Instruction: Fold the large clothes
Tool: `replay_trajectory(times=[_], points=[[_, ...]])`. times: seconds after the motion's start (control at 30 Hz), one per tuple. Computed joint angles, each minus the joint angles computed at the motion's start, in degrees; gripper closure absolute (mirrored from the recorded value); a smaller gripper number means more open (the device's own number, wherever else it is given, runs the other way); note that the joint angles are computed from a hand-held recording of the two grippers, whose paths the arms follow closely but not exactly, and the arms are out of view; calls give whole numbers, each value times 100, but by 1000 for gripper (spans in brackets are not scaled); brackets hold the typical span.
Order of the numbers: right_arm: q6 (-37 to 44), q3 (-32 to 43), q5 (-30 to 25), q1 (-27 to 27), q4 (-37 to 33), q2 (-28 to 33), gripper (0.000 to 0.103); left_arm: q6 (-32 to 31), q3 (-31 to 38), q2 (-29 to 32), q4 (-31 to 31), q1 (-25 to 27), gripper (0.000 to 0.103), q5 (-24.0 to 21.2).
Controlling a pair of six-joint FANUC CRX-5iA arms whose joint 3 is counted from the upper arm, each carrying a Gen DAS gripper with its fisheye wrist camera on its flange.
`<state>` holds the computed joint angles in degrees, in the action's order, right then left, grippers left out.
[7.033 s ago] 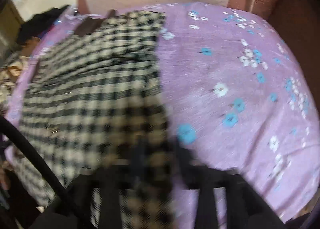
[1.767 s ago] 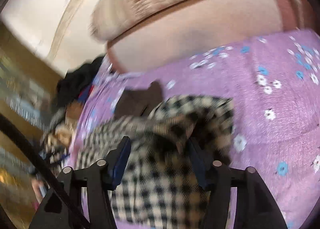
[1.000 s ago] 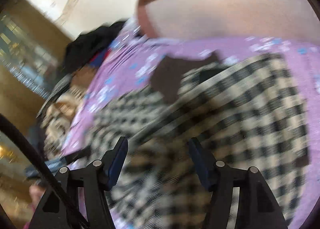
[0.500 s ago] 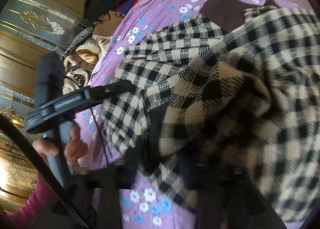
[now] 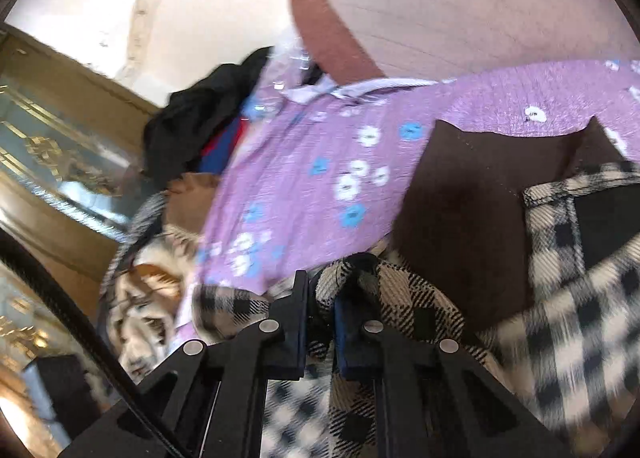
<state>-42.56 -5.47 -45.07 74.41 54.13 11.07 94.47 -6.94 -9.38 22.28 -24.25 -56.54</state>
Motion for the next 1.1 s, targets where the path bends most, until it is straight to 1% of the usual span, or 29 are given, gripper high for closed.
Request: replay_trajectory(times=[0.03, 0.07, 0.1, 0.13, 0.17, 0.2, 0.3, 0.33, 0.37, 0.4, 0.47, 0.5, 0.53, 0.6, 0.63, 0.67, 0.7, 0.73, 0.77, 0.83, 0.87, 0.97, 1.03, 1.07, 1.1], points=[[121, 66, 19, -27, -243, 49, 89, 100, 59, 71, -139, -38, 32, -55], [-57, -108, 184, -54, -201, -36, 81, 186, 160, 199, -277, -61, 32, -171], [-486, -495, 453, -50, 141, -315, 74, 167, 170, 256, -296, -39, 32, -253], [-891, -798, 494, -11, 576, -552, 54, 179, 217, 331, -330, -36, 32, -352], [-995, -943, 236, 110, 724, -758, 42, 225, 280, 399, -403, -44, 32, -457], [-867, -930, -191, 285, 652, -889, 41, 312, 340, 448, -523, -60, 32, -562], [163, -530, -1669, 866, -139, -1080, 41, 554, 464, 544, -784, -118, 32, -705], [518, -343, -2057, 1008, -459, -1057, 41, 634, 503, 577, -841, -142, 32, -755], [781, -200, -2177, 1015, -665, -983, 41, 681, 533, 602, -885, -163, 32, -798], [1226, 50, -2427, 1058, -994, -830, 43, 754, 597, 640, -985, -220, 32, -876], [1751, 471, -2984, 1083, -1462, -452, 44, 787, 627, 613, -1113, -285, 32, -921], [1940, 657, -3250, 1025, -1791, -251, 47, 710, 606, 563, -1140, -299, 32, -930], [1968, 698, -3374, 1000, -1957, -190, 56, 624, 572, 515, -1130, -293, 32, -949], [1701, 557, -3448, 1123, -1769, -299, 56, 453, 442, 379, -1029, -228, 30, -972], [1581, 562, -3604, 1227, -1606, -341, 54, 376, 315, 272, -906, -167, 25, -935], [1592, 569, -3736, 1298, -1470, -368, 51, 295, 210, 191, -780, -111, 22, -905], [1671, 641, -3931, 1345, -1387, -350, 41, 224, 165, 155, -698, -79, 20, -925], [1713, 705, -4109, 1389, -1378, -333, 36, 146, 139, 132, -620, -54, 20, -971], [1846, 835, -4300, 1361, -1441, -275, 36, 78, 122, 119, -552, -38, 20, -990], [2102, 932, -4253, 1265, -1564, -240, 36, -25, 120, 109, -515, -60, 20, -1023], [2452, 1090, -4241, 1153, -1684, -127, 36, -125, 129, 120, -529, -75, 20, -1092], [4026, 2113, -4595, 730, -2291, 651, 36, -206, 199, 209, -597, -152, 20, -1355], [4281, 2216, -4490, 630, -2468, 763, 36, -294, 78, 212, -382, -100, 20, -1440], [4257, 2227, -4476, 630, -2468, 796, 45, -287, 104, 197, -473, -158, 20, -1428], [4212, 2179, -4367, 648, -2394, 765, 57, -323, 120, 193, -508, -188, 24, -1428]])
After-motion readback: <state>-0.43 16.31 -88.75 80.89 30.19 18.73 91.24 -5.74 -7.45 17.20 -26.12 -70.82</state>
